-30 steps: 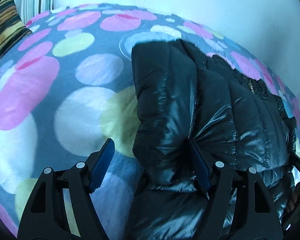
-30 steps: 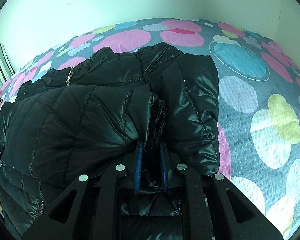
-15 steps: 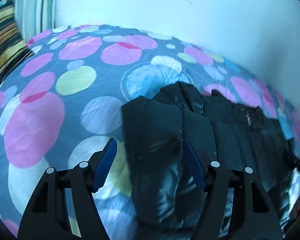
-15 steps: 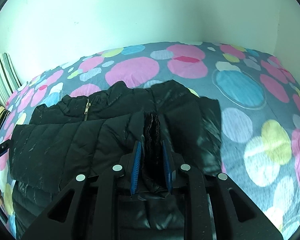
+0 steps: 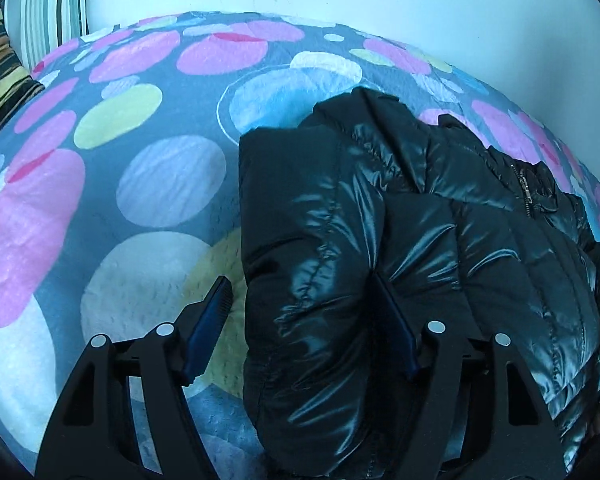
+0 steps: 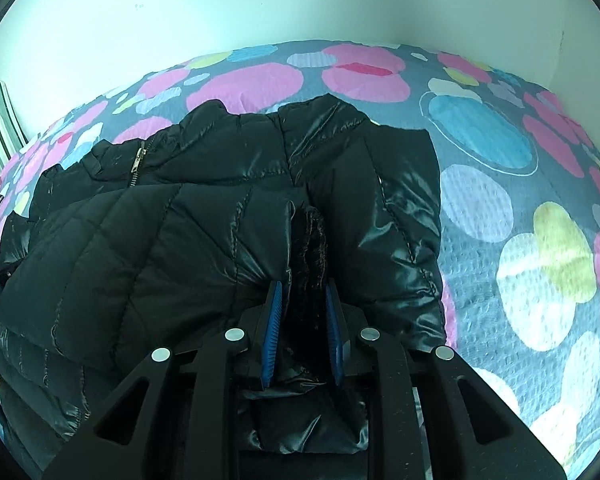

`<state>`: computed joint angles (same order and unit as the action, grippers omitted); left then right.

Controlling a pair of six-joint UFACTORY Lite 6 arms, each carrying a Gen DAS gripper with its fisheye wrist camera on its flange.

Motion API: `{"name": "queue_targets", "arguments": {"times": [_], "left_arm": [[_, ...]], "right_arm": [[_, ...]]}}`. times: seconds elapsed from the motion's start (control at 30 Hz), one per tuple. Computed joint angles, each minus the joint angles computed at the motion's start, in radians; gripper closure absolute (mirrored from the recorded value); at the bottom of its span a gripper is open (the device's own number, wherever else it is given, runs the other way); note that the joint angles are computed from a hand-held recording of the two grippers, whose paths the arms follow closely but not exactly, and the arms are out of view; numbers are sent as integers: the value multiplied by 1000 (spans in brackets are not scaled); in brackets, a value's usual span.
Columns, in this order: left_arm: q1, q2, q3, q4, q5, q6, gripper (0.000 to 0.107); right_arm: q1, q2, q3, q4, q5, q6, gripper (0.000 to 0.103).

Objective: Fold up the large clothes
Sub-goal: 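Lift the hem with both grippers, fold it toward the collar, open both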

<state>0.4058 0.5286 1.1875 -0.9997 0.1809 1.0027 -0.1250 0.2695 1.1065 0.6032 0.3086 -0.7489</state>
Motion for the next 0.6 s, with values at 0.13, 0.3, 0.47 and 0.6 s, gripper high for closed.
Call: {"name": "queue_targets", "arguments": {"times": [0.13, 0.3, 0.47, 0.6], "left_arm": [[22, -73, -45, -56, 19, 56, 36], [91, -297, -248, -177, 53, 224, 31], [269, -615, -542, -186, 206, 351, 27], [471, -825, -722, -60, 393, 379, 27]], "right_arm": [[-12, -7, 4, 59, 13, -55, 81], [-57, -161, -105, 141, 42, -186, 55], [-206, -398, -286, 224, 143, -369, 48], [-437, -545, -389, 237, 341, -510, 48]]}}
